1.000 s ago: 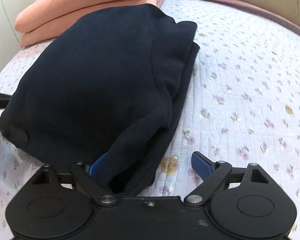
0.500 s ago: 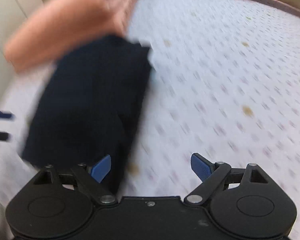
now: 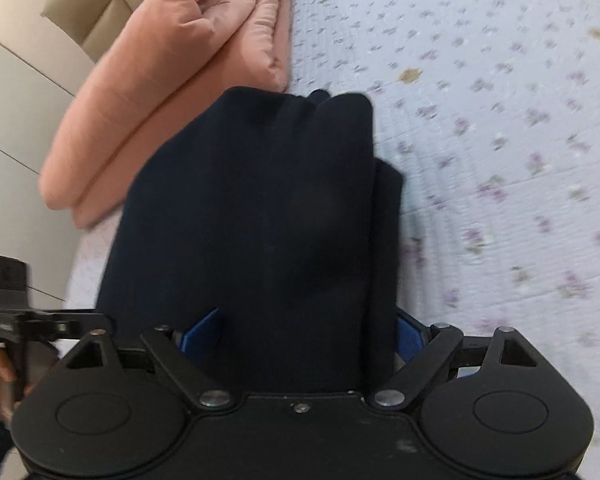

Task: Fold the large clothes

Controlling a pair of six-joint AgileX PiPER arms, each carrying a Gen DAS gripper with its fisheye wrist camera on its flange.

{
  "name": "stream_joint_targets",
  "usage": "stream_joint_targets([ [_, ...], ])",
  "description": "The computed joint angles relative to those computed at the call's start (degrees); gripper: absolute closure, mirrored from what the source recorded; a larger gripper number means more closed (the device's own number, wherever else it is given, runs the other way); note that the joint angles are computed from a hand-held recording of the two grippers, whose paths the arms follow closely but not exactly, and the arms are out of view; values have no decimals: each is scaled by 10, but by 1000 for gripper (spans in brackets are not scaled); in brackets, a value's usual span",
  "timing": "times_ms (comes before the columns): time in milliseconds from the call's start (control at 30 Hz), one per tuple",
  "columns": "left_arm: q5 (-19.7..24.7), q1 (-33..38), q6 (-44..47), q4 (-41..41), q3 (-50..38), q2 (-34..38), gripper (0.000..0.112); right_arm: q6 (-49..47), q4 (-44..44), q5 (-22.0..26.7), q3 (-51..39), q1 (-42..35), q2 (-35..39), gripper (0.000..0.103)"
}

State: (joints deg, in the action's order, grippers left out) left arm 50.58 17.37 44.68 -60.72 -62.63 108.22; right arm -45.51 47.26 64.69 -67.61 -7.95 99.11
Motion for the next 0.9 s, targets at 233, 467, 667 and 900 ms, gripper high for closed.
stream_joint_targets([
  [233,-30,-34,51,-52,-16,48,9,-82,23,-7,1,13,15,0],
  [467,-46,-39,76,-63,0,39,17,-45,5,-6,-28,39,34,15],
  [667,-36,-20,92,-57,17,5,47,18,24,-62,26,74,-30,57],
  [900,4,4,46,-6,37,-101,51,61,42,-15,23,65,-103,60],
])
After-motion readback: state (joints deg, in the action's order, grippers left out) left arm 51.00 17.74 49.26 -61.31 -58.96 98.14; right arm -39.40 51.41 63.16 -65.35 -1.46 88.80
